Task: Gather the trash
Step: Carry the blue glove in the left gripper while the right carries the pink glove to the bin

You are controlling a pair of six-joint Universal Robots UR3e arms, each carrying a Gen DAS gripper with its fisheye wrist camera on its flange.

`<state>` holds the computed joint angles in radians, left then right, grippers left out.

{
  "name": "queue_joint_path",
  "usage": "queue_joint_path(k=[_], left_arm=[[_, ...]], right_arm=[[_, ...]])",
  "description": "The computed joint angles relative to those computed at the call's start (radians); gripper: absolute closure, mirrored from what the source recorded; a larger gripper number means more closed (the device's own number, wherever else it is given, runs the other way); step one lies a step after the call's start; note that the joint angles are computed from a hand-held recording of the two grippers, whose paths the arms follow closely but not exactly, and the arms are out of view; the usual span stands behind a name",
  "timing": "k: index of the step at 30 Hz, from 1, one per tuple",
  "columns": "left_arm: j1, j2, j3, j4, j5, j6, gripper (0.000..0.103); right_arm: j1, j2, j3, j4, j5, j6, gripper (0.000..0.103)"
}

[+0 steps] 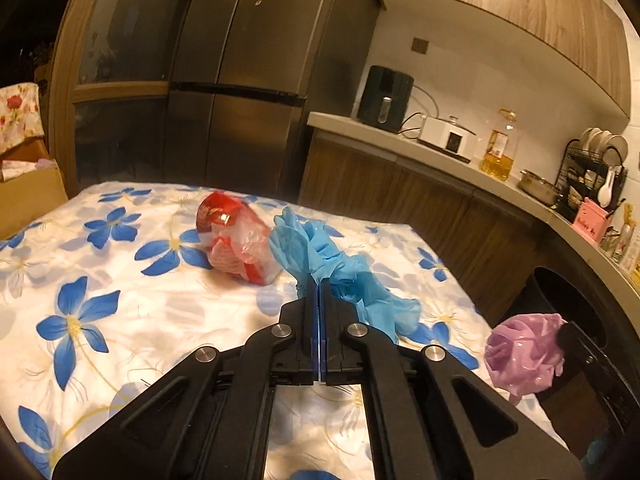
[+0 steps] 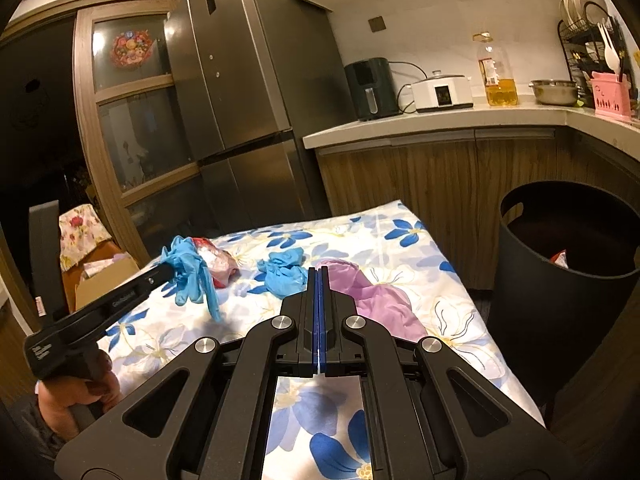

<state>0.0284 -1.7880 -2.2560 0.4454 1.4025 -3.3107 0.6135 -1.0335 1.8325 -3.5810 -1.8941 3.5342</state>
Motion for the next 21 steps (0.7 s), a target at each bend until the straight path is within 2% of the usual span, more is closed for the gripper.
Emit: queue_joint_path(k=[6,10,16,21], left_arm=[[-0.060,0.047,0.013,-0.030,0.016,0.007,0.103],[-0.150,0.032,0.087,-0.063,0.061,0.016,0.103],[-0.309,-0.067,0.305,-0.165,0.124,0.018,0.103],[-0.436,-0.201,0.567,-0.272,0.155,0.019,0.103]], right_arm=[[0.016,-0.056,0.047,-0.018,-0.032,-0.007,0.103],[0.004,-0.116,0.108,-0.035,-0.054,-0.019,0.103],[-0.063,-0.231,0.223,-0.072,-0.089,-0.041,0.103],[-0.171,-0.339,0.335,-0.106,-0.088,-0.065,0.103]])
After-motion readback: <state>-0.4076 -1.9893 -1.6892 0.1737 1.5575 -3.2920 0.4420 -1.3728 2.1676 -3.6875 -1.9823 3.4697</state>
